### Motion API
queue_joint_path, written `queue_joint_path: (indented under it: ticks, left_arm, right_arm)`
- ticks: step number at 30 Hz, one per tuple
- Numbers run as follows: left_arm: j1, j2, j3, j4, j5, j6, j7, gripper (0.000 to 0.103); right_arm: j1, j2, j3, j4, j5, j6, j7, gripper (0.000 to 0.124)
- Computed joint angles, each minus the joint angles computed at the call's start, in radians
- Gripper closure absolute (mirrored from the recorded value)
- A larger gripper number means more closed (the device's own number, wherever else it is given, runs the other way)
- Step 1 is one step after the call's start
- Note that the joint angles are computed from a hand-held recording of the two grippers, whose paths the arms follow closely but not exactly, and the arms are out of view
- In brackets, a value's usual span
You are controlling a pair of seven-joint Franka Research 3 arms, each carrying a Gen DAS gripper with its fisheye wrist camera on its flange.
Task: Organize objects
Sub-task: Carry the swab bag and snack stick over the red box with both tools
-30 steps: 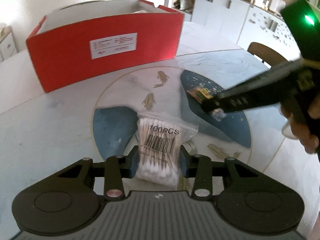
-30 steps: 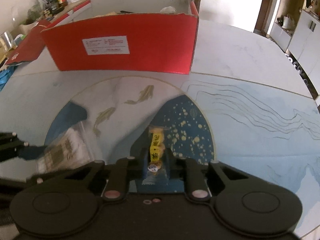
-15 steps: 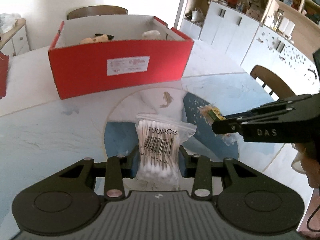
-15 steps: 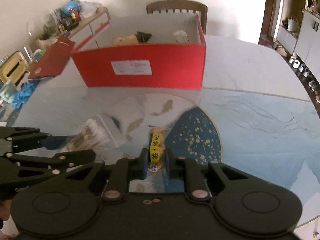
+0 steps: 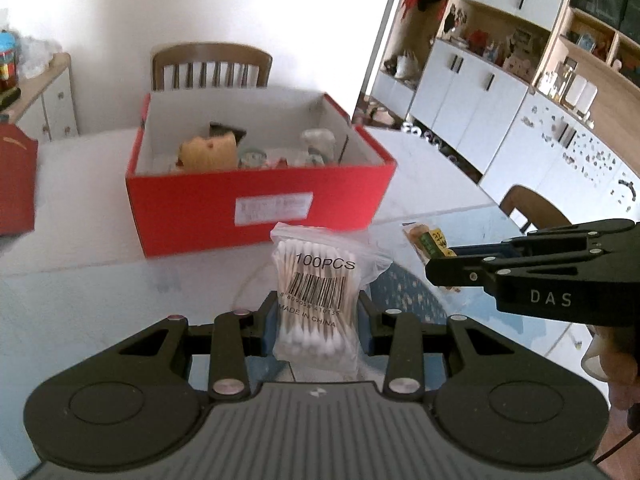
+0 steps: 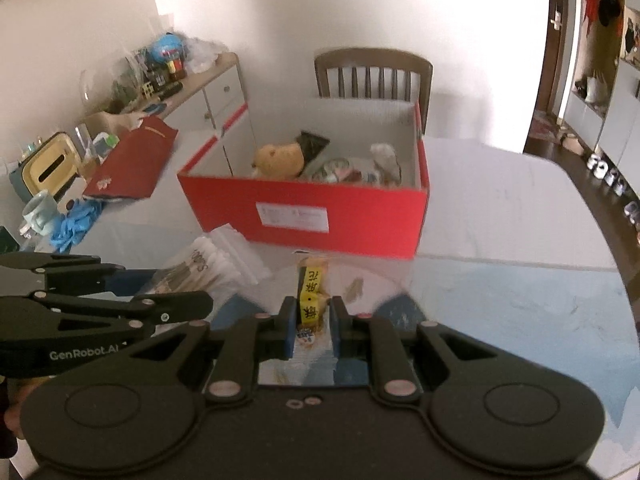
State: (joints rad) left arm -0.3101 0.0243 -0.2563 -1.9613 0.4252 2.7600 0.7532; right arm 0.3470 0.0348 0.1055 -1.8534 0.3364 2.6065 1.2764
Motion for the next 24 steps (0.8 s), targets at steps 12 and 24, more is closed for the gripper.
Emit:
queue_joint_path:
  ticks: [12, 24]
  left_arm:
    - [0.019, 0.052, 0.029, 0.123, 0.088, -0.012, -0.011, 0.066]
    - [0.011, 0.213, 0.071, 0.380, 0.116, -0.097, 0.074, 0.066]
  right_arm:
    - [-0.002, 0.130, 0.003, 0.214, 0.009, -0.036, -0.012, 0.108]
    - [0.016, 0.301, -0.014, 0.445, -0.080, -0.060, 0.031, 0.108]
